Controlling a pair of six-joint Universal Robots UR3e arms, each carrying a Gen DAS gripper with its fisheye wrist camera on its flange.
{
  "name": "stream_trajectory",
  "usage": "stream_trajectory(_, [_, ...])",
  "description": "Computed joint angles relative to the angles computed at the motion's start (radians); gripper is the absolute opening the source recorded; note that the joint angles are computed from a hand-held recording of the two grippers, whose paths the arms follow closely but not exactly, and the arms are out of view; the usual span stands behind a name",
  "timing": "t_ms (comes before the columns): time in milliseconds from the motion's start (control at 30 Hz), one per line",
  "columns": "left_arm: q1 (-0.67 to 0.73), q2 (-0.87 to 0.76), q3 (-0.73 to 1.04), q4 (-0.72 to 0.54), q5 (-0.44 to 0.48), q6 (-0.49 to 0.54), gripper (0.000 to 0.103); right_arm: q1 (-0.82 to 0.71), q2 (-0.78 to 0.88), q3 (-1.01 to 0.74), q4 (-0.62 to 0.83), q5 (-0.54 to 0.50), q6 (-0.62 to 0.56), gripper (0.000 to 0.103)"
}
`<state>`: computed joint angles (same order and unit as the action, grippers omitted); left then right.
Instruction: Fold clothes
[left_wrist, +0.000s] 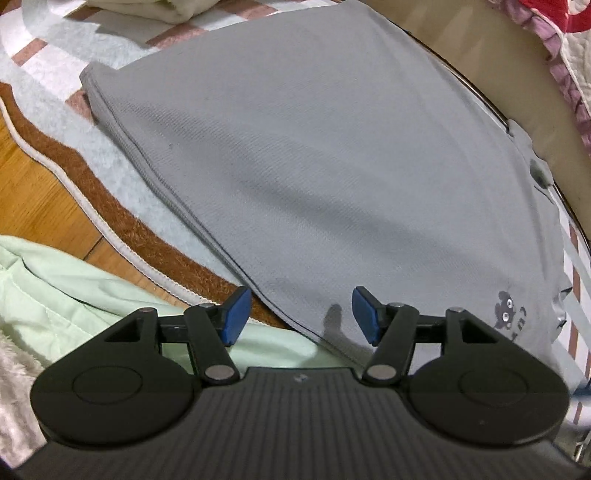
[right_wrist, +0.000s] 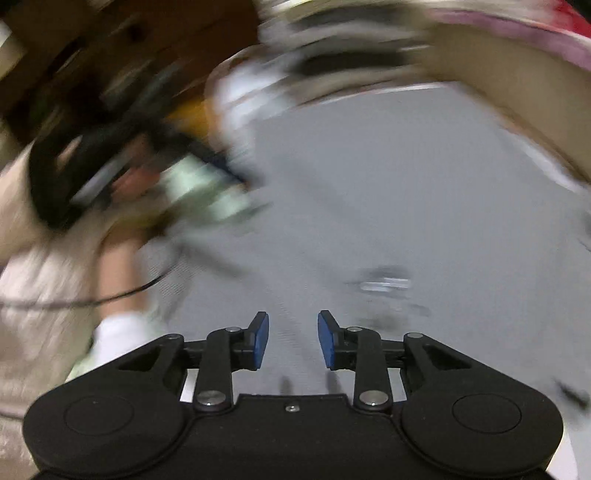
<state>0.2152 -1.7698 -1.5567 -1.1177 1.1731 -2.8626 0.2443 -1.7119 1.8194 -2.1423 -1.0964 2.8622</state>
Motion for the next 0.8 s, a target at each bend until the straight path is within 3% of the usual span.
stream_trajectory(167, [0.048,0.016,-0.031,0.018,-0.051,-0.036,0.06,0.135,0.264,-0.254,0.216,0.0,-0.188,0.034])
stream_trajectory(200, [0.064,0.021,-0.038,0.022,-0.067,-0.046,0.06,0.148,0.291,-0.278,0.229,0.002,-0.189,0.035])
stream_trajectory(267, [0.081,0.018,-0.039,0.017,-0.082,-0.066,0.06,0.162,0.317,-0.305,0.242,0.021,-0.169,0.049])
stream_trajectory(333, [0.08,0.006,-0.025,0.002,-0.085,-0.078,0.06,0.174,0.314,-0.305,0.252,0.039,-0.153,0.055])
stream_trajectory(500, [0.074,0.012,-0.031,0.019,-0.078,-0.091,0.06,0.235,0.359,-0.324,0.188,-0.097,-0.054,0.059])
stream_trajectory(600, [0.088,0.041,-0.065,0.027,-0.083,-0.102,0.06,0.242,0.392,-0.321,0.188,-0.1,-0.105,0.027])
stream_trajectory(633, [0.092,0.043,-0.067,0.027,-0.086,-0.108,0.06,0.247,0.394,-0.319,0.189,-0.095,-0.128,0.009])
stream_trajectory(800, [0.114,0.06,-0.091,0.055,-0.097,-0.114,0.06,0.244,0.336,-0.303,0.131,-0.117,-0.15,0.003])
